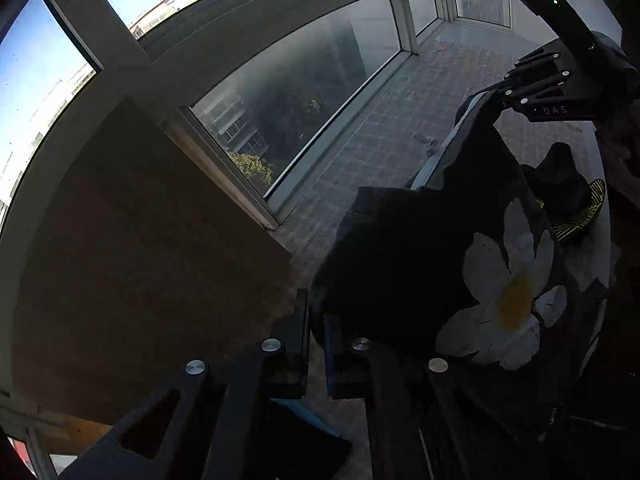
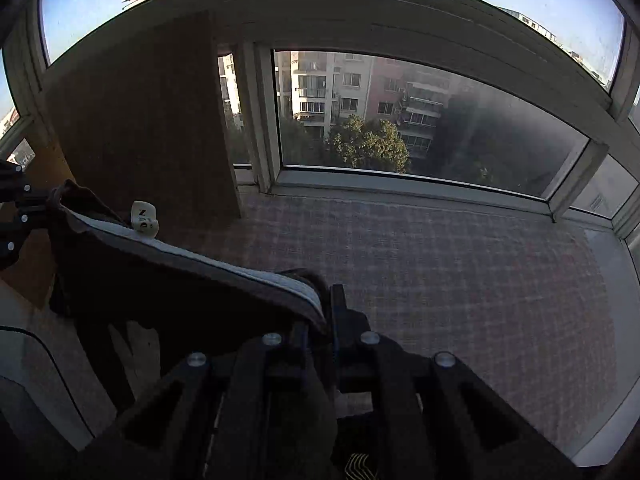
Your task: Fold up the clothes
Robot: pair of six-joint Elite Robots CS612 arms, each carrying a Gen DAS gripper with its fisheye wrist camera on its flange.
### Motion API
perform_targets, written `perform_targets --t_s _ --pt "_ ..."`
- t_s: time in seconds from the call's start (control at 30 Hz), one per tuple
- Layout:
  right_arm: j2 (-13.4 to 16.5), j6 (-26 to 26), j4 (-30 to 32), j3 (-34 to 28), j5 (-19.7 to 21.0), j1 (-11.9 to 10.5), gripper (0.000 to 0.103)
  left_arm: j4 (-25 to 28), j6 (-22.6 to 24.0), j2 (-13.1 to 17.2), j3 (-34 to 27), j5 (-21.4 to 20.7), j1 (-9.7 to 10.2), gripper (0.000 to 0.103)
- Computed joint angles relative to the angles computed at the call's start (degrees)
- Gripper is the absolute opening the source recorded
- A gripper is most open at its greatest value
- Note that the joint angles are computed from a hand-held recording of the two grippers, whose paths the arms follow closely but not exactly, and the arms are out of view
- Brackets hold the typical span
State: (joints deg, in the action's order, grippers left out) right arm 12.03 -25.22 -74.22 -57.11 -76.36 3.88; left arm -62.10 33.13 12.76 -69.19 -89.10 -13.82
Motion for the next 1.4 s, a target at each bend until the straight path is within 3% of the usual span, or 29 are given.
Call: perform_targets --t_s 0.1,0.27,0.37,0.4,0.47,0.6,0.77,0.87,0.97,1.1,1.17,1.23,1.4 --pt "0.1 1.7 -3.4 9.3 -3.5 1.1 0.008 1.1 -3.0 2.8 5.7 -0.5 0.05 0.005" --pt "-4.4 3.5 -11.5 26.2 -9.6 2.5 0.01 -1.5 -4.9 4.7 11.1 1.8 -0.23 0.009" --pt "-9.5 3.4 -15.2 38.2 -11.5 2.6 0.02 -2.7 -6.0 2.9 14.4 -0.5 0.87 0.025" --pt "-10.0 2.8 -16.2 39.4 -11.7 2.4 0.023 -2.8 -6.1 2.5 14.8 -0.8 1.21 0.035" --pt "-10.9 2.8 -17.3 41.2 -11.6 2.0 0.035 -2.4 -6.2 2.3 14.2 -0.1 1.63 0.038" --pt "-6.2 0.3 -13.1 29.5 -10.9 1.6 0.035 1.8 -7.9 2.6 10.4 -1.9 3.14 0.037" --pt "-1.5 -3.2 -4.3 15.7 -7.3 1.0 0.037 15.5 -10.8 4.9 4.4 -13.4 5.25 0.038" --pt "0.4 -2.2 -0.9 10.9 -4.5 0.2 0.037 17.9 -12.5 6.5 2.8 -14.9 5.31 0.038" --pt "0.0 0.2 0.6 11.4 -4.0 -0.6 0.037 18.1 -15.6 6.9 4.1 -18.6 5.74 0.038" --pt "0.2 1.3 1.9 10.8 -4.4 -1.3 0.037 18.1 -15.5 7.0 4.4 -22.8 5.86 0.038" --pt "0.8 1.4 2.6 9.3 -5.1 -1.7 0.037 18.2 -14.9 7.1 4.2 -23.9 5.73 0.029" --pt "1.2 1.6 3.5 8.3 -6.0 -2.0 0.037 18.1 -14.2 7.2 4.2 -24.1 5.52 0.0" --pt "1.4 3.0 4.7 8.4 -6.4 -2.2 0.037 15.5 -14.1 7.8 2.8 -23.3 5.17 0.001"
